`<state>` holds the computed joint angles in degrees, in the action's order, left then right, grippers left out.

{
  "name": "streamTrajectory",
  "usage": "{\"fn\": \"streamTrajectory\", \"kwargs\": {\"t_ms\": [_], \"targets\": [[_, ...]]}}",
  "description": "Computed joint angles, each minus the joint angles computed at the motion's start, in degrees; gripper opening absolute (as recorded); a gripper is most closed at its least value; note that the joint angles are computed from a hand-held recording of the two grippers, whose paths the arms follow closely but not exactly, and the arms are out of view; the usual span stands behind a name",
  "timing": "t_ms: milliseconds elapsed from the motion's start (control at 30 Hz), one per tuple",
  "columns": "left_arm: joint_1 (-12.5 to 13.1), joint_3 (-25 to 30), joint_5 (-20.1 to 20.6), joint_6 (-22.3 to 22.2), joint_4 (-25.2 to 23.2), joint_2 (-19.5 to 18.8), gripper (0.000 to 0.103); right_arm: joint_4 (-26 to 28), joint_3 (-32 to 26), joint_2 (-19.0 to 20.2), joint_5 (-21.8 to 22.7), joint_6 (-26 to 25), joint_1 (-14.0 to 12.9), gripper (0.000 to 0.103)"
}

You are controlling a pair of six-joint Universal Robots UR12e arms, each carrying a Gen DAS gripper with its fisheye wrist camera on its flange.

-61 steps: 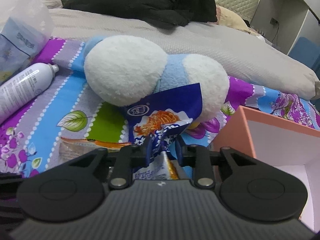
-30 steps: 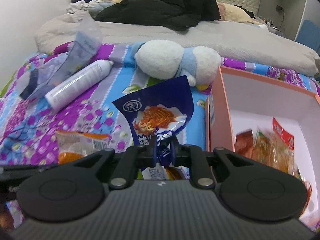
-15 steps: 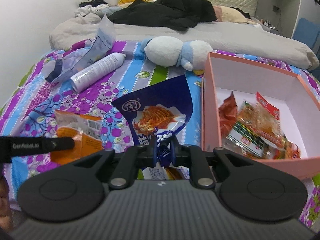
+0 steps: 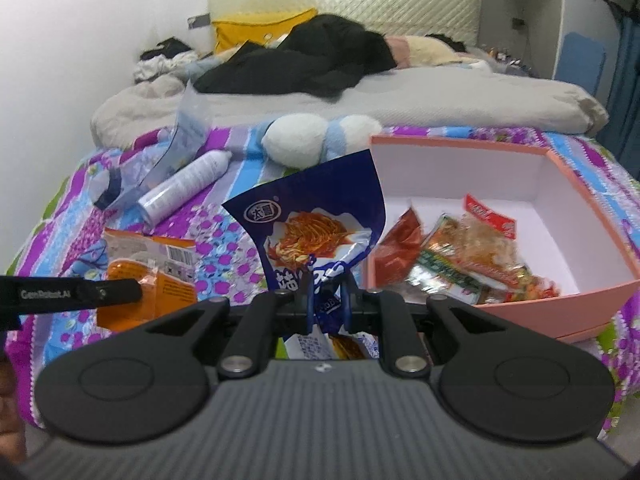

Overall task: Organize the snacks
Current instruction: 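Carry orange packet with left tool while right tool carries blue bag over pink box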

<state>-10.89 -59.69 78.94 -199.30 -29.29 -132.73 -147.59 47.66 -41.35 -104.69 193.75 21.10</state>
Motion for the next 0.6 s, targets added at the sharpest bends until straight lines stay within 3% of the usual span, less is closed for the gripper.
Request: {"fn": "streamTrajectory", "kwargs": {"t_ms": [300,600], "targets": [[-1.6,2.1,-2.7,5.3,-0.4,0.1,0.01,-2.7,7.0,-4.6,-2.3,2.6,-0.8,0.016],[-2.9,4.8,-5.2,7.7,-1.9,-0.9,0.01,-4.1,12.0,-7.6,-3.9,4.5,-1.4,0.016]]}}
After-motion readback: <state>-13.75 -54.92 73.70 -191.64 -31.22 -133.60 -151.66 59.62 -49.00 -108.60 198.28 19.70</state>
